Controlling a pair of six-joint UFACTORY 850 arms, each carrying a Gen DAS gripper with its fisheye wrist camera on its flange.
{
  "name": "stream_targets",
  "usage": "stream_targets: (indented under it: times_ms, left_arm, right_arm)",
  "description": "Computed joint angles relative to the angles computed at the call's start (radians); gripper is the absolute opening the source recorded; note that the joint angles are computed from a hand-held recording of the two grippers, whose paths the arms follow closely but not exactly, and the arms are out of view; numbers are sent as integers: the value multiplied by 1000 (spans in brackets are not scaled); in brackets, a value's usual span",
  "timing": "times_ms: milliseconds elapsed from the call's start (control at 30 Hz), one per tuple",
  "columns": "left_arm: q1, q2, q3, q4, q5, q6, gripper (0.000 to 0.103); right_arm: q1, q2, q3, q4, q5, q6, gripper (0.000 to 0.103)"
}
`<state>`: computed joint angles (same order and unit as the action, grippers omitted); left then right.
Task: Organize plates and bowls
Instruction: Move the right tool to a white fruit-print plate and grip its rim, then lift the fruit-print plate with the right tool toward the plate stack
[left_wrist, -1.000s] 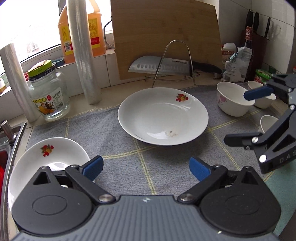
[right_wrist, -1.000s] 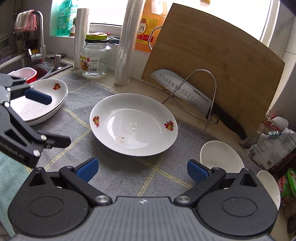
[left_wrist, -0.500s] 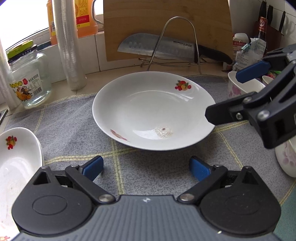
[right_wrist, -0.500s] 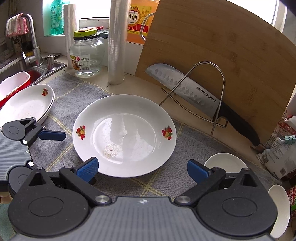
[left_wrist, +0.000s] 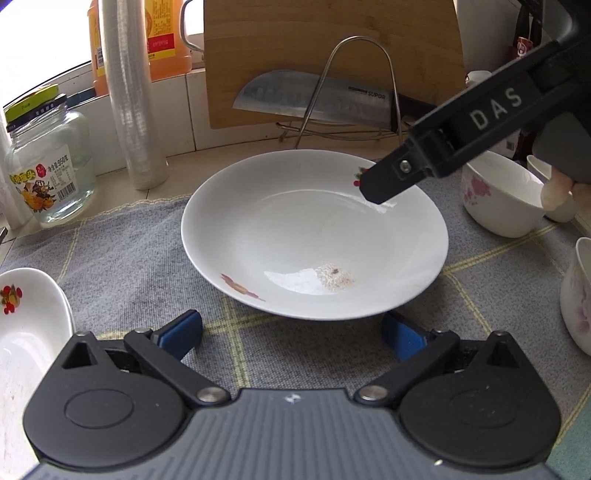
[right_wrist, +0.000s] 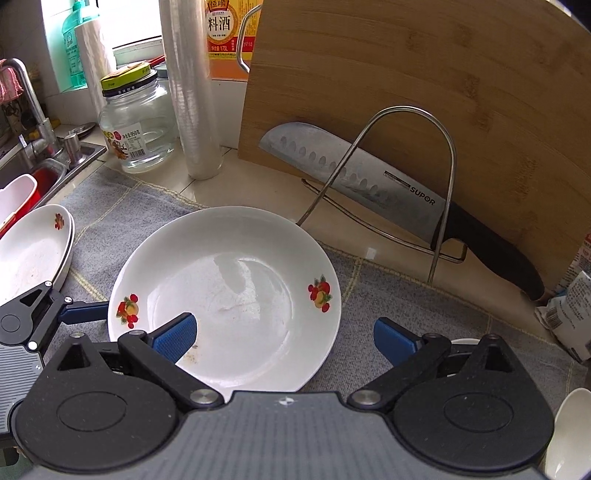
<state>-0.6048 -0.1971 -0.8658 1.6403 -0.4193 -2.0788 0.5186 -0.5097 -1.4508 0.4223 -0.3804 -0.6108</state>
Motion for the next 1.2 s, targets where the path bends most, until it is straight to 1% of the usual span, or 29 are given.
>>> stream_targets:
  times_ms: [133,267,367,700,800,867,933,1000,1100,1200]
  left_arm:
    - [13,-2,-2,38,16,-15,103]
    - [22,3,8,104,36,-47,103]
    - [31,3,5,116,55,-38,103]
    - [43,13,15,135,73,-31,102]
    - [43,14,16,140,71,-31,102]
    - [40,13,15,137,63,-20,102]
    - [36,12,14,139,53,-3,102]
    - [33,9,12,143,45,7,102]
    - [31,7,9,151,41,15,102]
    - [37,6,8,172,53,-1,102]
  right_arm:
    - [-11,-65,-87,40,-83,-43,103]
    - [-16,-127,-173,42,-152,-57,103]
    - [-22,-172,-239,45,-202,-66,103]
    - [-40,-347,-517,31,-444,-89,103]
    - [-43,-396,-598,32,-514,-85,99]
    - [-44,-419,-635,31,-551,-80,95]
    - [-45,-439,-664,29,-582,-79,87]
    - [-45,-451,-679,28,-598,-78,86]
    - [-47,-462,-694,37,-620,-86,81]
    - [-48,-471,-712,35,-637,-92,80]
